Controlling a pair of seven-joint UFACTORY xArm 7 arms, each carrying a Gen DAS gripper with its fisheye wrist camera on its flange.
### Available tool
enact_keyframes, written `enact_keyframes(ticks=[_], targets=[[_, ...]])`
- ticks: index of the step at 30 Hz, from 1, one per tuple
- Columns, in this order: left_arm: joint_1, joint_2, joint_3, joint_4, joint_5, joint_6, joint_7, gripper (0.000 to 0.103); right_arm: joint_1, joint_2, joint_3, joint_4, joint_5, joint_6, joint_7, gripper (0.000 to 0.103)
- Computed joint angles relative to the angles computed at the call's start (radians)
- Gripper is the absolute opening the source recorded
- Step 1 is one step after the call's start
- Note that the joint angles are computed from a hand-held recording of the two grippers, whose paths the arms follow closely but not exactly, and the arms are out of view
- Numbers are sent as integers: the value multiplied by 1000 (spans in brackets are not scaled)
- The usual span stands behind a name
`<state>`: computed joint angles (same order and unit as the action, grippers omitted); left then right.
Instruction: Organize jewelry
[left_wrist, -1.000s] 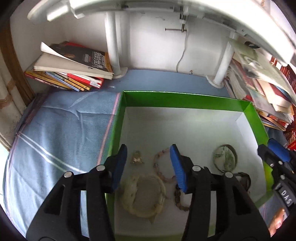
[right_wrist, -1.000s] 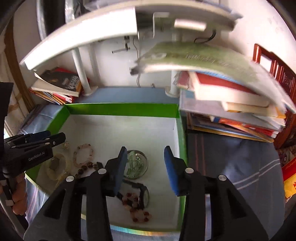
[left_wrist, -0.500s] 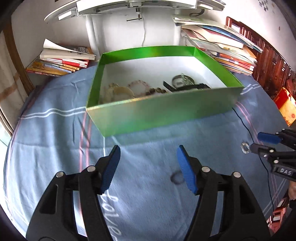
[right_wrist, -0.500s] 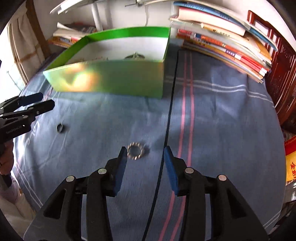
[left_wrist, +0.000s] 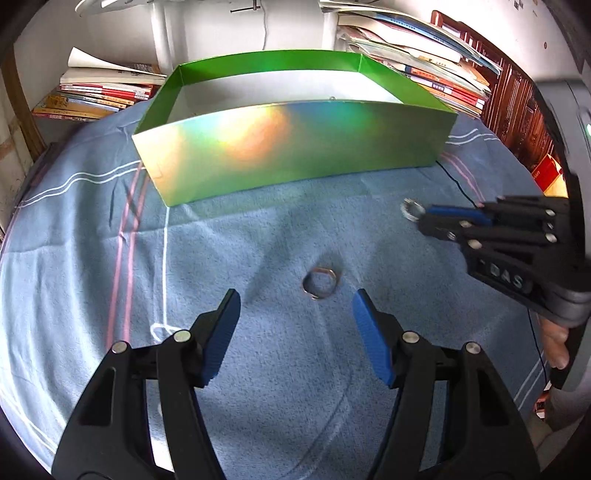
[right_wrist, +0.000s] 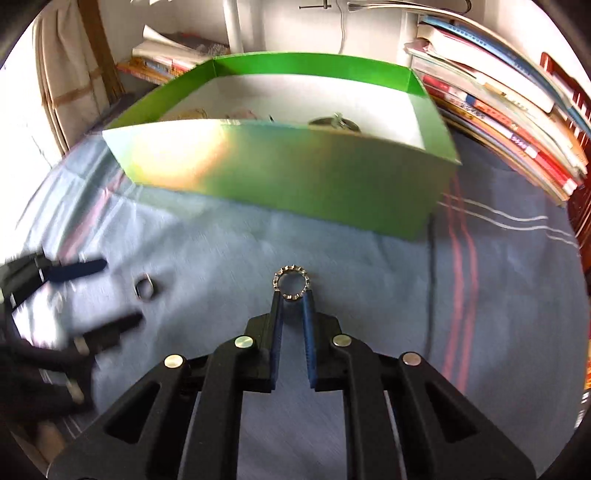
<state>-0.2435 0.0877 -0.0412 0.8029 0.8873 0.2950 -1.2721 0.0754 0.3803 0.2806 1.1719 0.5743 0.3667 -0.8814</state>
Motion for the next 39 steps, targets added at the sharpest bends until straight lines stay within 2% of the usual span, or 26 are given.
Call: enact_keyframes(ticks=[2,6,10,13,15,17,19,21,24,30,37,39], targets=[[-7,13,1,12,11,18,-21,55,-8,10,14,15,21,11,-10,15],[-22,24,11,30,94,49,-101,46,9,1,4,-6,11,-39,1,15],[-26,35,19,51,158,95,-185,35,-3,9,9,3,14,-38,14,15],[-9,29,20,45,156,91,-199,35,-11,13,18,5,16,-41,9,15],[1,25,21,40,155,72,-203,39,-7,15,17,6,10,-51,14,17],[6,30,22,43,172,59,-217,44,-4,20,19,6,6,-68,20,28],[7,35,25,46,195,47,-238,48,-4,24,23,1,2,-99,27,35],[5,41,28,52,221,48,-257,50,-7,28,32,-6,-5,-130,29,35],[-17,58,23,77,285,115,-296,52,-14,38,48,-10,-24,-168,39,35],[0,65,31,79,293,70,-307,50,-70,57,127,-11,-31,-204,1,35],[-3,69,30,84,287,80,-301,51,-84,68,151,-14,-71,-243,20,34],[-3,68,31,83,289,77,-304,51,-109,74,178,-12,-71,-239,9,27]])
